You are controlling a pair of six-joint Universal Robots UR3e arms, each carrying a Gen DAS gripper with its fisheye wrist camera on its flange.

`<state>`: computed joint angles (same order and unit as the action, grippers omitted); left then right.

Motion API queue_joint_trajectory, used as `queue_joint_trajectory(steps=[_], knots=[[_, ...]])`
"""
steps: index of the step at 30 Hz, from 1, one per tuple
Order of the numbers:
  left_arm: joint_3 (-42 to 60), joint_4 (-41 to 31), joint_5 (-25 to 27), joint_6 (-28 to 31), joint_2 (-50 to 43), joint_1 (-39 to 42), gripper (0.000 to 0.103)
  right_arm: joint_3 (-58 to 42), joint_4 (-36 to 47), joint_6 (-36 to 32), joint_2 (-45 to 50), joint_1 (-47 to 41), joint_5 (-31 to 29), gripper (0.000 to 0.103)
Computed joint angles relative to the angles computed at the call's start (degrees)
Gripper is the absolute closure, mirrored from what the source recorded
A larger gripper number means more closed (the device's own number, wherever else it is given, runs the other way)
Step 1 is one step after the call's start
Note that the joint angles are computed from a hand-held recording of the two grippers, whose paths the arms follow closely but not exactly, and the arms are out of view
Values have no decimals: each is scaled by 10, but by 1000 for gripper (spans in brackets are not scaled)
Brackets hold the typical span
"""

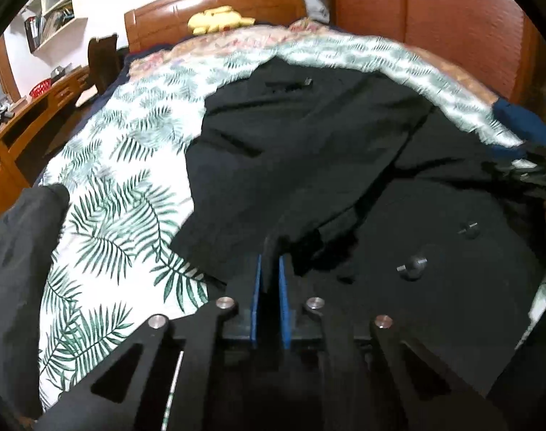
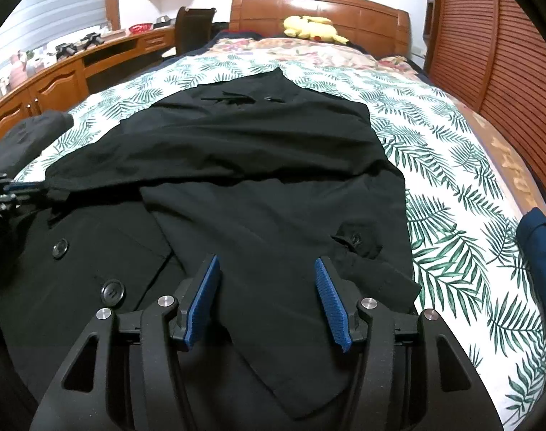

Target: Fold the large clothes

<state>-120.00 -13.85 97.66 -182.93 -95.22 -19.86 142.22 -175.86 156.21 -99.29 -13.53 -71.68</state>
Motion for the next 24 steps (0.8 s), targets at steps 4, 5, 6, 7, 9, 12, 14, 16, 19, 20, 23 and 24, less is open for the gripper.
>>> queue_joint_trajectory(steps=[4,5,6,7,9,12,14,16,19,20,23,24], knots=[[-5,-12,1,-6,49,-29,99,1,0,-2,-1,-4,4,47],[-3,-18,2,-8,57,-37,99,1,1,-2,-1,-5,4,47],[3,-27,9,-12,63,-50,98,1,2,-2,-2,-5,4,47],[8,-34,16,-15,65,-59,98,0,1,-2,0,-4,4,47],[21,-57,26,-24,65,-72,97,1,1,-2,-1,-5,4,47],[18,-76,17,-36,75,-67,94,0,0,-1,2,-2,2,47],[4,-70,8,-37,86,-60,92,1,-2,-3,4,-3,4,47],[-15,-60,4,-37,102,-53,88,2,-5,-4,8,-2,4,47],[-34,-48,13,-47,117,-54,82,1,-7,-2,12,0,3,47],[-41,-44,17,-49,122,-55,81,0,-8,-1,14,0,4,47],[-58,-41,32,-51,135,-56,80,-3,-10,0,24,3,3,47],[-67,-35,36,-52,140,-55,80,-4,-11,1,29,5,1,47]])
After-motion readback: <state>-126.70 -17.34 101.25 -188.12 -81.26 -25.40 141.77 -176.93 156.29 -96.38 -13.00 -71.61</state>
